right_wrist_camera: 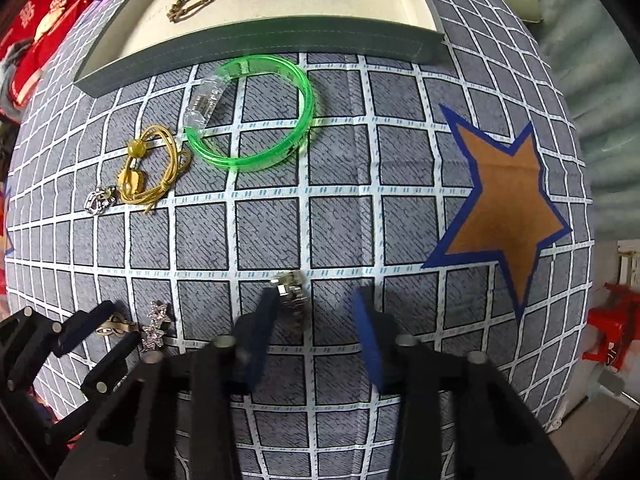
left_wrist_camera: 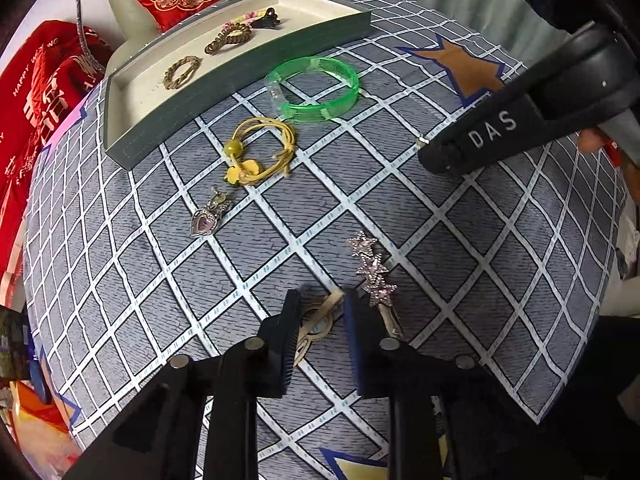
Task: Organize jewelry
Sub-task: 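Grasp the beige bow clip with left tool while right grasps the silver heart pendant, then lift the beige clip with left tool while right lifts the heart pendant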
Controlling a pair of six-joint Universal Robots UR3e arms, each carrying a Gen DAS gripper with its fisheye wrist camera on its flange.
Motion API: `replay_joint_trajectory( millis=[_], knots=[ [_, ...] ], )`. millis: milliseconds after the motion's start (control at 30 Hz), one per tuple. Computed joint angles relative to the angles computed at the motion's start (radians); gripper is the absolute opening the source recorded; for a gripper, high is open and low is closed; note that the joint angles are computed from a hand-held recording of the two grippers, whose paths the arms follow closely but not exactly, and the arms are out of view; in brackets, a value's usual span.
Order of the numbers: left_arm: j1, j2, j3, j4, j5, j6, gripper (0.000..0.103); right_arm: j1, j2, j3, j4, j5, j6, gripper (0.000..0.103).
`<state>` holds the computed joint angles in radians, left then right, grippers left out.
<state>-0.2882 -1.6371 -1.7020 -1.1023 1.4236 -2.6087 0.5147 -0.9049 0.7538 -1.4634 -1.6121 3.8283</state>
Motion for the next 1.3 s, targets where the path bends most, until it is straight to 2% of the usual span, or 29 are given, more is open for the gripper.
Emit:
replay_joint_trajectory(
  millis=[33, 167, 233, 400, 700, 1067, 1300],
  knots=[
    [0.005, -0.003, 0.008, -0.014, -0.009, -0.004, 0.022, 0.005, 0.015, -0.032, 0.018, -0.001, 0.004, 0.019],
    [0.067, -0.018, 0.059, -0.106, -0.076, -0.07, 0.019, -0.015, -0.029, 0.031, -0.016, 0.025, 0.0, 0.019],
    [0.108, -0.018, 0.07, -0.14, -0.106, -0.108, 0.019, -0.039, -0.089, 0.136, -0.075, 0.047, -0.012, 0.019],
    [0.202, 0.014, 0.063, -0.207, -0.172, -0.18, 0.019, -0.078, -0.182, 0.263, -0.134, 0.079, -0.027, 0.019],
    [0.266, 0.058, 0.076, -0.261, -0.196, -0.202, 0.019, -0.156, -0.319, 0.417, -0.195, 0.123, -0.069, 0.019],
    [0.262, -0.015, 0.24, -0.268, -0.217, -0.279, 0.019, -0.213, -0.296, 0.263, -0.123, 0.152, -0.103, 0.019],
    [0.239, -0.12, 0.409, -0.259, -0.221, -0.344, 0.019, -0.267, -0.306, 0.188, -0.096, 0.161, -0.143, 0.019]
  ],
)
